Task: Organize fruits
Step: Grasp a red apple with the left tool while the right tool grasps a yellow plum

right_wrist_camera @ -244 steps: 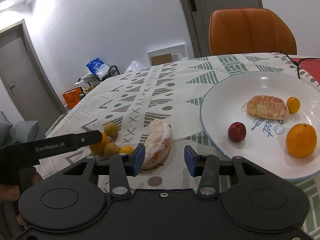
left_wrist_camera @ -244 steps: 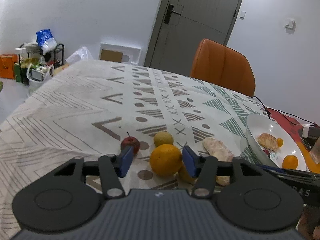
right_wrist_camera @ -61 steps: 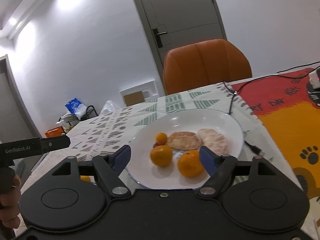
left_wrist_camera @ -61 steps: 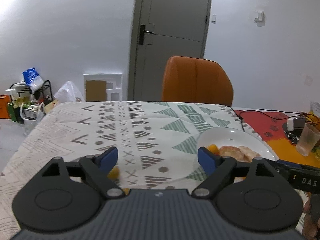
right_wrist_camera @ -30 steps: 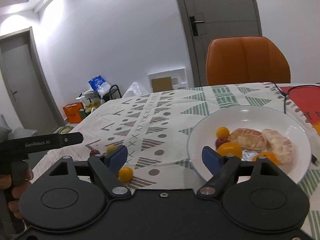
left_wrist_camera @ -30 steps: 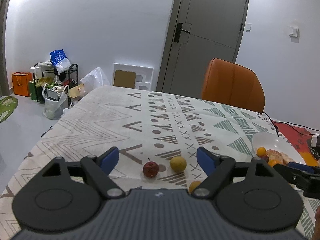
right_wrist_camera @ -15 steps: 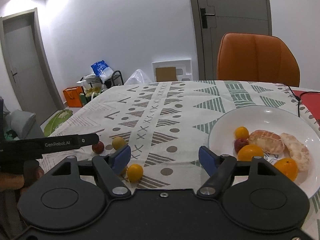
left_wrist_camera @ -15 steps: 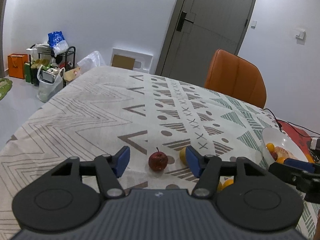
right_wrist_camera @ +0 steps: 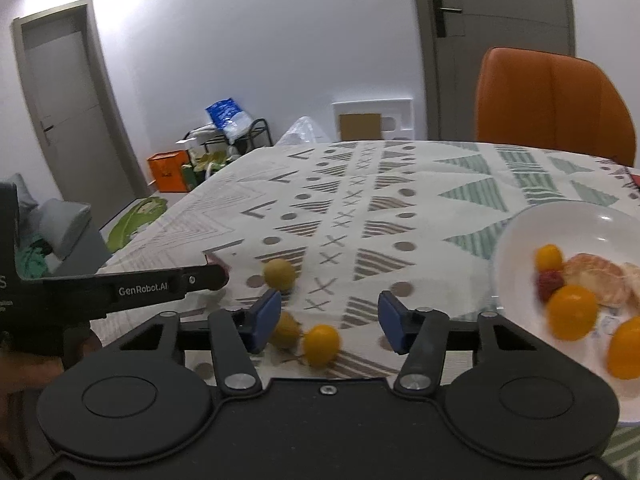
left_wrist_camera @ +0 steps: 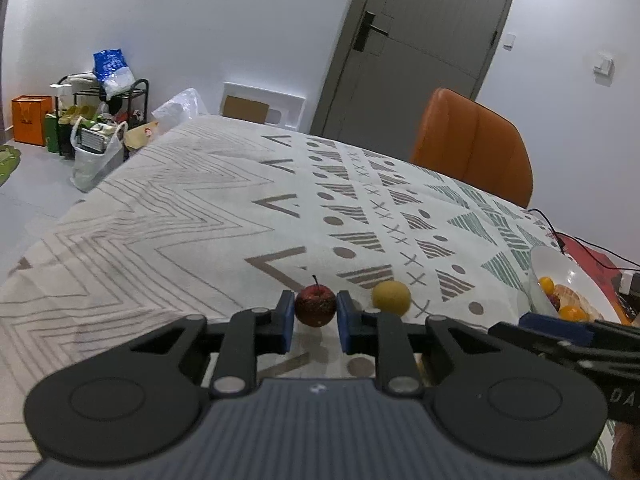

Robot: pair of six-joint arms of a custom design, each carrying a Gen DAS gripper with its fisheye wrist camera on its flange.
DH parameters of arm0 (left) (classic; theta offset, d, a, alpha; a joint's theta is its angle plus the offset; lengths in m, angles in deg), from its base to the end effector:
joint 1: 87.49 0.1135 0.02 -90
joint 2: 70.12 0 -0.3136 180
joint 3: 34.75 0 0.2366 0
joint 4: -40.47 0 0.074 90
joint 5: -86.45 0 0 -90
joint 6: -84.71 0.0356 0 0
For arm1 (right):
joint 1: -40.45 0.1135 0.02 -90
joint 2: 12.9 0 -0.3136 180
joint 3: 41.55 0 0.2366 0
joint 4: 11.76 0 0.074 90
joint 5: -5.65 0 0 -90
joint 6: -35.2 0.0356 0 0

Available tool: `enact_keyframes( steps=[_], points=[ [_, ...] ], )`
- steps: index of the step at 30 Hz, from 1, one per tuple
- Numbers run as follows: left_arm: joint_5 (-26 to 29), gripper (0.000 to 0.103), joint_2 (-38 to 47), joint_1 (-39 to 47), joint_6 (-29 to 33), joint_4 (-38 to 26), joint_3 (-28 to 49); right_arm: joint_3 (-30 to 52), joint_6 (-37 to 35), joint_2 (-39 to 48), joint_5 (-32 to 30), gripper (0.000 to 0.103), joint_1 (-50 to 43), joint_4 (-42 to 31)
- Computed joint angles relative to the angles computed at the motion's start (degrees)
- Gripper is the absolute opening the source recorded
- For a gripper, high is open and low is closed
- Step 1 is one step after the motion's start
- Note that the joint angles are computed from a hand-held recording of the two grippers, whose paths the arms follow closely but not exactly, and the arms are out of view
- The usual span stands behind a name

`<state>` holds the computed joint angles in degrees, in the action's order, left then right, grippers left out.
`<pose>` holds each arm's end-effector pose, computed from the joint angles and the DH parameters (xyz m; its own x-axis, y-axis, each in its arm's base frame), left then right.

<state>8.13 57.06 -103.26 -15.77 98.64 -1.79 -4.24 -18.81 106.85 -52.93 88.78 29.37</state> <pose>0.2676 -0.0831 0.0633 -0.6340 -0.0061 -0.7733 0.3136 0.9121 -0.2642 0.2034 0.2007 0.0823 -0.5767 0.1063 -0.8100 -0.0472 0.9855 0.1630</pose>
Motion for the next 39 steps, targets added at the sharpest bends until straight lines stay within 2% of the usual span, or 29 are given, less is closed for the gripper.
enact_keyframes(
  steps=[9, 14, 18, 23, 39],
  points=[
    [1.1, 0.021, -2.2, 4.1, 0.4, 0.8, -2.4, 4.7, -2.3, 1.9, -3.9, 0.041, -0.2, -2.1],
    [2.0, 0.021, -3.1, 6.9, 0.5, 2.1, -4.1, 9.3, -2.6, 4.3, -6.0, 0.024, -0.9, -7.0],
    [2.9, 0.021, -3.9, 8.3, 0.4, 3.0, -5.3, 10.4, -3.0, 4.3, -5.0, 0.023, 0.1, -8.6],
    [3.7, 0.021, -4.3, 7.1, -0.1, 4.1, -6.2, 8.0, -2.4, 1.0, -1.3, 0.023, 1.9, -8.1],
    [-3.9, 0.021, -5.6, -5.9, -2.0, 5.6, -7.2, -7.2, 0.8, -3.2, 3.6, 0.023, 0.4, 6.9]
  ],
)
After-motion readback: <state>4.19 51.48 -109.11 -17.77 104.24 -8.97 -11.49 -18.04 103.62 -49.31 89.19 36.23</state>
